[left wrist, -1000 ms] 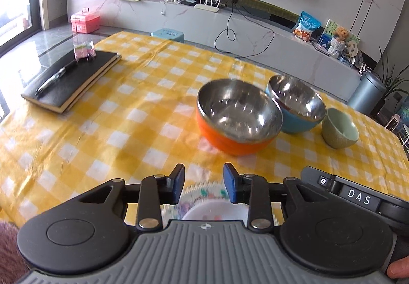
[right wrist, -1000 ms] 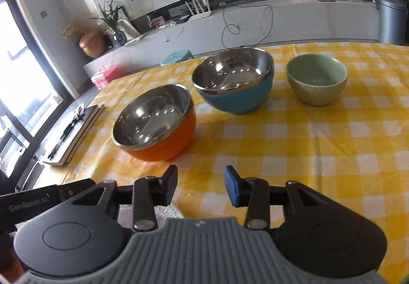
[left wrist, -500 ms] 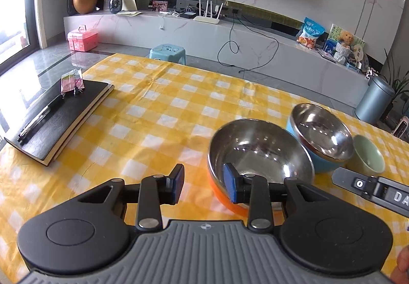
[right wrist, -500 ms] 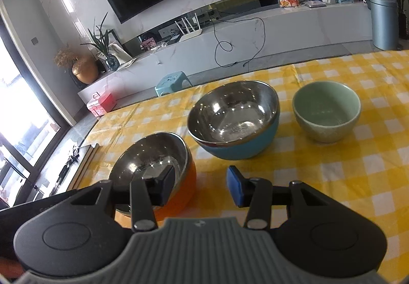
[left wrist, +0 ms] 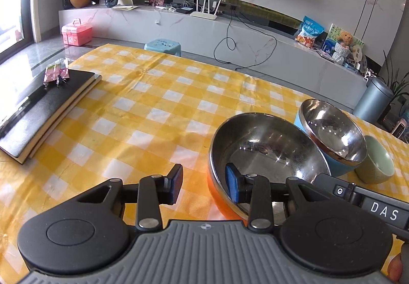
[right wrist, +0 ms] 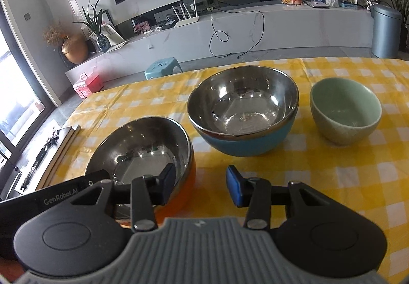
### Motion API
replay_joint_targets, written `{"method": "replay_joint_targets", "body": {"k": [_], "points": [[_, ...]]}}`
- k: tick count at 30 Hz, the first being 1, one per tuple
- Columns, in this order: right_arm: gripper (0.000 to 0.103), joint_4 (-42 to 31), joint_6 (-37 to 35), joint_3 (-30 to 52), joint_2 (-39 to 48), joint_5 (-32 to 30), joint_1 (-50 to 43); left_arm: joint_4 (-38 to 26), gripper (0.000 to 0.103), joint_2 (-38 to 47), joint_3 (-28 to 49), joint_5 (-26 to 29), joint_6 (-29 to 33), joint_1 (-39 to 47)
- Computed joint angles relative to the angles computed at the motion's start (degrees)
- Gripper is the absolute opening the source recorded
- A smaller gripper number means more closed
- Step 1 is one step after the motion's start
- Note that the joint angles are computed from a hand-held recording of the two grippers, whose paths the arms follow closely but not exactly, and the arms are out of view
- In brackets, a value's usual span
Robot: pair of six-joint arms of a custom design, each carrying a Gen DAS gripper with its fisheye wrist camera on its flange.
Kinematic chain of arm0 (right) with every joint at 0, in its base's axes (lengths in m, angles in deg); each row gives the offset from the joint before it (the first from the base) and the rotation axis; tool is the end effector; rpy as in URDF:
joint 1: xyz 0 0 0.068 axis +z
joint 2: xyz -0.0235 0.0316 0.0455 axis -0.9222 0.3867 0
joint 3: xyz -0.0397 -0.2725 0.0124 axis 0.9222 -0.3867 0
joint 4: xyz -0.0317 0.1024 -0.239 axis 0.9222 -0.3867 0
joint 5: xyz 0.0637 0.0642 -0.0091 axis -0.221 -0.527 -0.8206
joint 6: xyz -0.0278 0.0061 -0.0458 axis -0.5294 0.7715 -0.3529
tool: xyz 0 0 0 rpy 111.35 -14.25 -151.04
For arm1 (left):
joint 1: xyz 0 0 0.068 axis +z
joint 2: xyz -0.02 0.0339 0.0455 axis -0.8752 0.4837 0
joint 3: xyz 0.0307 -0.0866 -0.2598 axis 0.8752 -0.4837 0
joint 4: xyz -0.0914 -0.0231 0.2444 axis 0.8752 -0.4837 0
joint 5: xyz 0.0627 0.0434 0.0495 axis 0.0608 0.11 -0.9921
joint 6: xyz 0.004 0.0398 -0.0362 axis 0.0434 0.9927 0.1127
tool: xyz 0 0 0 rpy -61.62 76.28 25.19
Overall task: Organize plates and bowls
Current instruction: 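Move both grippers to the orange steel bowl rim and close them, then lift the orange bowl and carry it beside the plate stack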
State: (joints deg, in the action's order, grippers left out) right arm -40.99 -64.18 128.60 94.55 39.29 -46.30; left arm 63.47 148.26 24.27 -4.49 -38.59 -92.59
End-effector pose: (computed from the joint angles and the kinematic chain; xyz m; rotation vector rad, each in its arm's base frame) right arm 0.3115 0.1276 0.1538 -0.2901 2.3235 0.5468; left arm 0.2110 -0.1079 0.1994 -0.5324 2.2695 0.0023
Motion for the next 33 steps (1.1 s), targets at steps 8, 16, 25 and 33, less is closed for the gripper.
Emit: {"method": "replay_joint_targets", "body": {"k": [8,16,25,33], "points": [[0.011,-1.71,0.06,0.45,0.16,-1.62,0.18,2.97,0.022,0.68,-0.62,2.12,1.4,-0.81],[0.008,-2.57,0.97,-0.15,-1.16,-1.43,0.52,0.55,0.018,1.06,0.4,1.26,-0.55,-2.2],[0.007,-5.96,-0.1,-1.27,-5.94,-3.51,-1.01,-5.7,0.018,-2.46,0.85,-0.07,-6.19,-6.48],[0.007,-9.77,-3.02,-6.5,-14.45,-7.08,-5.63,-11.38,0.018,-4.26,3.85,-4.49,-13.74,-14.84]]}}
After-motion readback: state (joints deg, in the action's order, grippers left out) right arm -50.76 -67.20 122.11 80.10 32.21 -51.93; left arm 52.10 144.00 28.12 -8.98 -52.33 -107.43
